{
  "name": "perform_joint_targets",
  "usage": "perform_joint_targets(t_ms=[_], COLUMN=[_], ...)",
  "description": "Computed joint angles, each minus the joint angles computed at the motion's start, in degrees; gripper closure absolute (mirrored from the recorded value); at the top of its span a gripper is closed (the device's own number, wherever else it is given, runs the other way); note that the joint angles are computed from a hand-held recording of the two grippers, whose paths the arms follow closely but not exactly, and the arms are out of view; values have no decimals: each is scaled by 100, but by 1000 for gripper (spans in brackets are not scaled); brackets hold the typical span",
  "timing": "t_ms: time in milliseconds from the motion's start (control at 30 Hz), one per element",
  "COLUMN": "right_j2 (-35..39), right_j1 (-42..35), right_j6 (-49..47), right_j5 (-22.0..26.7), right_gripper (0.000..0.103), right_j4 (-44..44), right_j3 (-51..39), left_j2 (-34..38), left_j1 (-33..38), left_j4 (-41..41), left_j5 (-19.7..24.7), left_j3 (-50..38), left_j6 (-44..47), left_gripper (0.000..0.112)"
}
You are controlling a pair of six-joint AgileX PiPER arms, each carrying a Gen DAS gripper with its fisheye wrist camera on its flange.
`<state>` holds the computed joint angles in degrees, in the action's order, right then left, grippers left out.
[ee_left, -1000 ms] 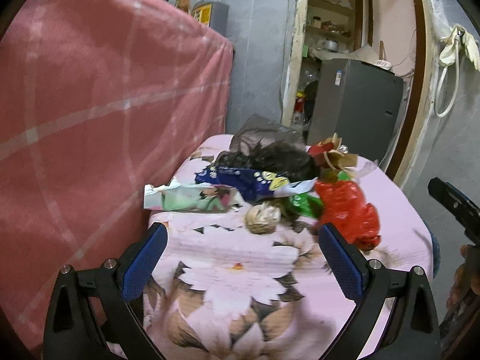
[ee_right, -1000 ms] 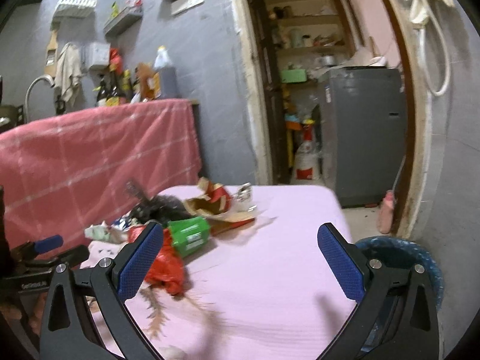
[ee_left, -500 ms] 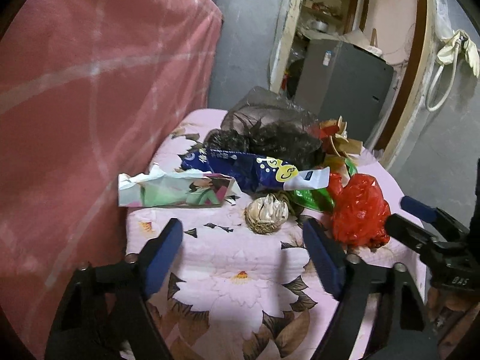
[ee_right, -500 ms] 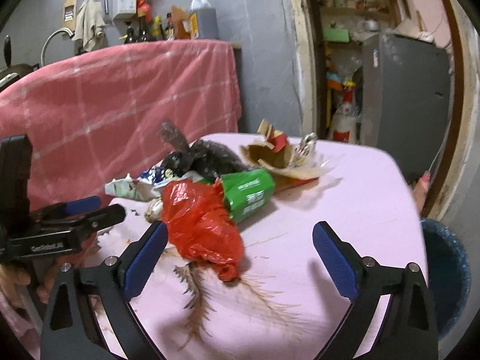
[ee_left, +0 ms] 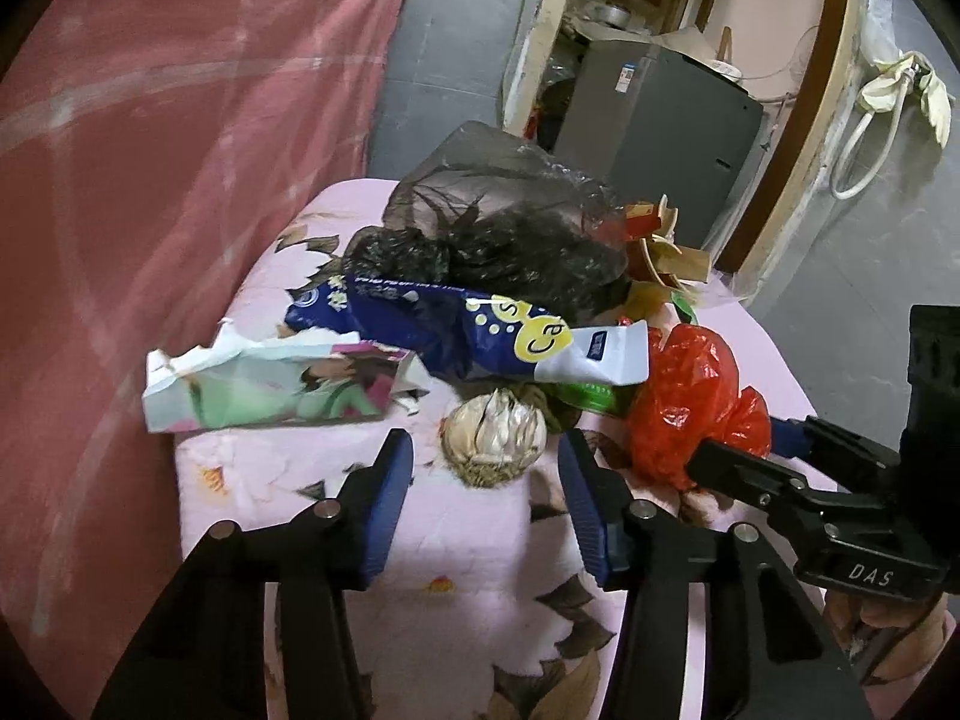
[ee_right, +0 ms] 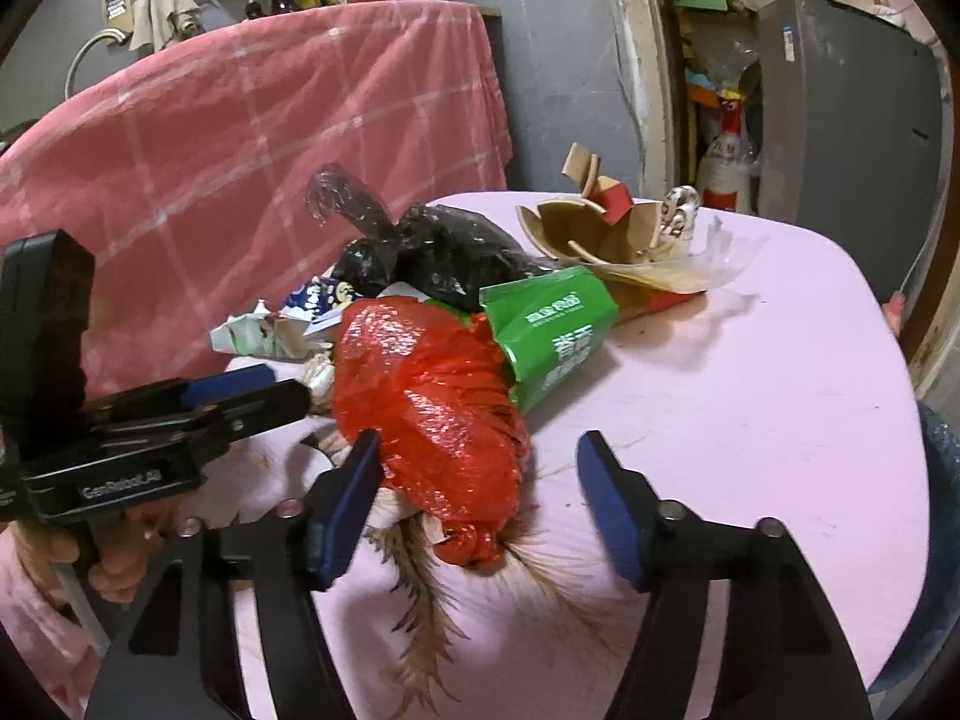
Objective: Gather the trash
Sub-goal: 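Grasp the red plastic bag with the right tool while the left tool grasps the garlic bulb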
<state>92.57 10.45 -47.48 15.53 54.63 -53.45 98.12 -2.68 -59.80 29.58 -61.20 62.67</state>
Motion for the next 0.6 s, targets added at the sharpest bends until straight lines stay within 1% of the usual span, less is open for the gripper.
perform_joint_targets(t_ms=[33,167,233,400,600], right_j2=[-13,-63,-85,-226,-590], right_j1=[-7,46,20,-77,-137], right_j6=[-140,-307,-623,-1601,-2960], right_j5=[25,-28,-24,26,-71], right_gripper=[55,63,68,73,76], right_j4=[127,277,611,1637,2934], right_j3=[12,64,107,311,724], left_j2=[33,162,208,265,181], left_j1=[-8,-36,-21,-83,-256], left_j4=[28,259,341,557,581], left_j5=[11,133,210,220,24], left_j3=[-38,-246,-313,-455,-343], left_j6=[-32,-280,-336,-551,-662], left_gripper=[68,71,77,81,82])
